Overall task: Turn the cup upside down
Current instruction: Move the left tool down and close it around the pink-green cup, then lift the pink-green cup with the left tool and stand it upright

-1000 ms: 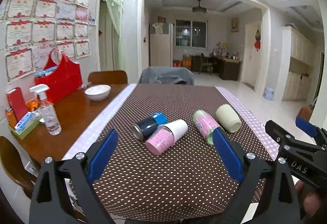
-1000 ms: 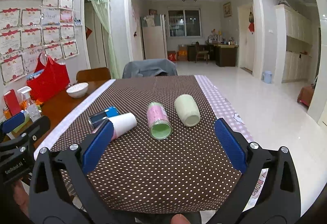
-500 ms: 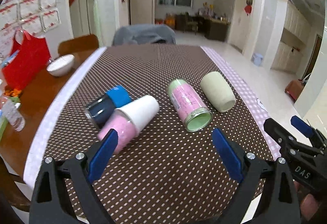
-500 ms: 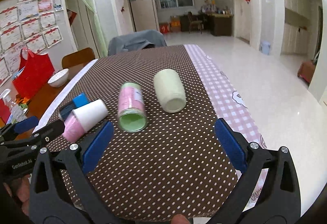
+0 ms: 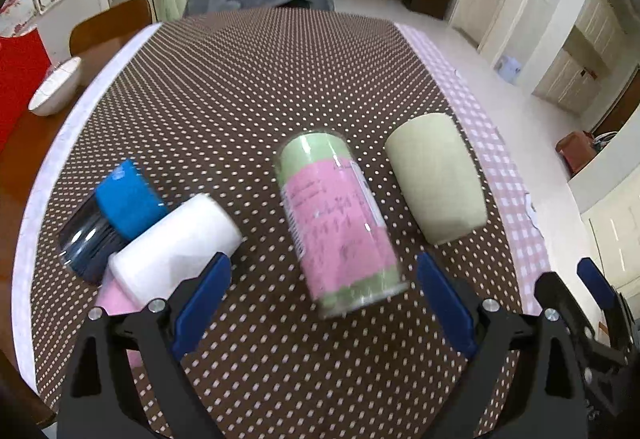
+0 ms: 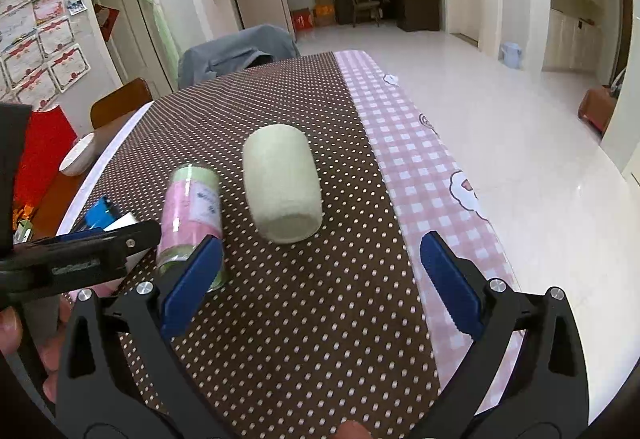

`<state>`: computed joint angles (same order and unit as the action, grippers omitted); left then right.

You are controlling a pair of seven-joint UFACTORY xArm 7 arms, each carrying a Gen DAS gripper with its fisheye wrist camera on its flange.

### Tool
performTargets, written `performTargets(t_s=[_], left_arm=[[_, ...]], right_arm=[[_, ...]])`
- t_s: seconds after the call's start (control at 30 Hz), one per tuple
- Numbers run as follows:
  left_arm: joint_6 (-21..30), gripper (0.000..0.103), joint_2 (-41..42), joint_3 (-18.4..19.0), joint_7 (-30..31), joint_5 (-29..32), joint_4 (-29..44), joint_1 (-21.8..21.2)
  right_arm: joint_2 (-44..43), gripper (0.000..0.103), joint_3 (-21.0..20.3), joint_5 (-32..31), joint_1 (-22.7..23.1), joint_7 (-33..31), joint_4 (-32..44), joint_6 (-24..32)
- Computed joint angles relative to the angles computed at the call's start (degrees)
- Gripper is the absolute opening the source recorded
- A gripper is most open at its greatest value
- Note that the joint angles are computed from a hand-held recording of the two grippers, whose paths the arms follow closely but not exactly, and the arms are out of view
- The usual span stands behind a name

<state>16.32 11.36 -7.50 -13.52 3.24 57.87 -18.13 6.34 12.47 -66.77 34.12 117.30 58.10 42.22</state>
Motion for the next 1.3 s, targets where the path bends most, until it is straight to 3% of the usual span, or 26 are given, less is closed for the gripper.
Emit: performTargets(t_s=[0.33, 0.5, 0.57, 0.6, 0.83, 0.97, 1.13, 1.3], left_arm=[[7.17, 0.092, 12.04, 1.20, -2.82, 0.51, 13.24, -1.18], [9.51, 0.091, 16.85, -1.29, 1.08, -3.41, 18.30, 0.91], [10.22, 0.076, 18.12, -2.61, 3.92, -5.68, 19.52, 2.09], [10.07, 0.076, 18.50, -3.50, 5.63, -7.14, 19.67, 2.86], [9.60, 0.074, 16.86, -5.29, 14.60, -12.62, 17.12, 5.21], [7.98, 0.073, 12.60, -6.54, 19.47, -16.95, 11.78, 7.29], [7.80, 0.073, 5.33, -8.83, 28.96, -26.61, 3.92, 10.85], [8.89, 0.073, -3.36, -8.49, 38.01, -37.04, -4.15, 11.23]], right_arm=[[2.93, 0.097, -2.66, 1.02, -2.24, -2.80, 1.42, -5.14], [4.39, 0.097, -3.85, 1.62, -2.67, -3.66, 2.51, -6.81], [4.72, 0.097, -4.28, 1.76, -2.66, -3.45, 2.65, -7.30], [4.83, 0.097, -4.45, 1.90, -2.69, -3.39, 2.68, -7.62], [4.37, 0.097, -4.48, 2.36, -1.84, -1.86, 2.47, -6.56], [3.17, 0.097, -3.52, 3.02, -0.95, -0.84, 1.82, -4.40], [0.96, 0.097, -1.53, 3.38, 0.45, 1.97, 0.46, -0.65], [-0.55, 0.097, 0.59, 3.85, 1.69, 4.16, -0.38, 2.19]])
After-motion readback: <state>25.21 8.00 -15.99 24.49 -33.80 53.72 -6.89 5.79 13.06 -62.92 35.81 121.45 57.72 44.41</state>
